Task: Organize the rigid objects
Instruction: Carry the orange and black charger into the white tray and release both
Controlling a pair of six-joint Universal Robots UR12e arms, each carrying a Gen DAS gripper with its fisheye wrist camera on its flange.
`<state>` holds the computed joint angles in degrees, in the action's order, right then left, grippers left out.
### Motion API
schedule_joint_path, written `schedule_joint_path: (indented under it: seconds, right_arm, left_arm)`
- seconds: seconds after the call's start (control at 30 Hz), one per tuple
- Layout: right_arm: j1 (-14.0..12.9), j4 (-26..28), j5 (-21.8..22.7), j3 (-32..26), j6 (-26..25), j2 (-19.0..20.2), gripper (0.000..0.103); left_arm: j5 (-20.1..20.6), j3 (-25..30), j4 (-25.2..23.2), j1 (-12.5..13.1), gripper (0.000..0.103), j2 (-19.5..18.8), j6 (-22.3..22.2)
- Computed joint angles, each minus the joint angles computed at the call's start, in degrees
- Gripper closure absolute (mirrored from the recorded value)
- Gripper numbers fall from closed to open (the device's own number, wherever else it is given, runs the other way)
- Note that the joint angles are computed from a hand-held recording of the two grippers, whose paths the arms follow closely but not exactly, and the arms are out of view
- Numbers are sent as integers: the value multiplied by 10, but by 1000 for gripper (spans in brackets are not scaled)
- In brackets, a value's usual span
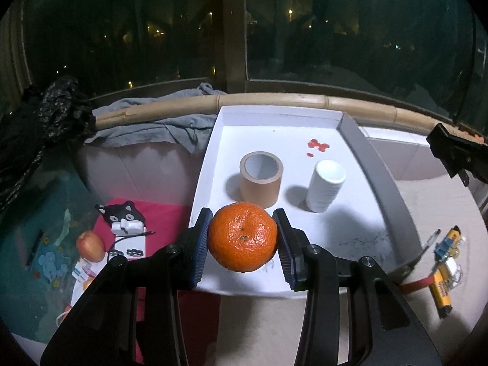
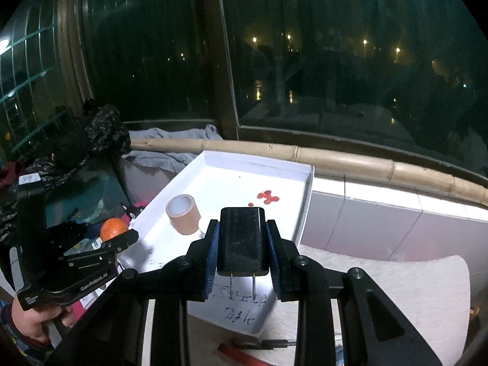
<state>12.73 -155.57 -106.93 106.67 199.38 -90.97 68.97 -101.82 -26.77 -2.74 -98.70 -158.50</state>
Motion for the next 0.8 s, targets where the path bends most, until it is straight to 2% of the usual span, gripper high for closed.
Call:
schedule_joint_path:
  seconds: [0.53, 0.8]
  right_arm:
    - [-15, 62, 50, -16, 35, 32, 74]
    - [-12, 73, 52, -26, 35, 48, 74]
  left_arm:
    - [37, 45, -29, -26, 63, -41, -3]
    - [52, 57, -46, -37, 63, -52, -5]
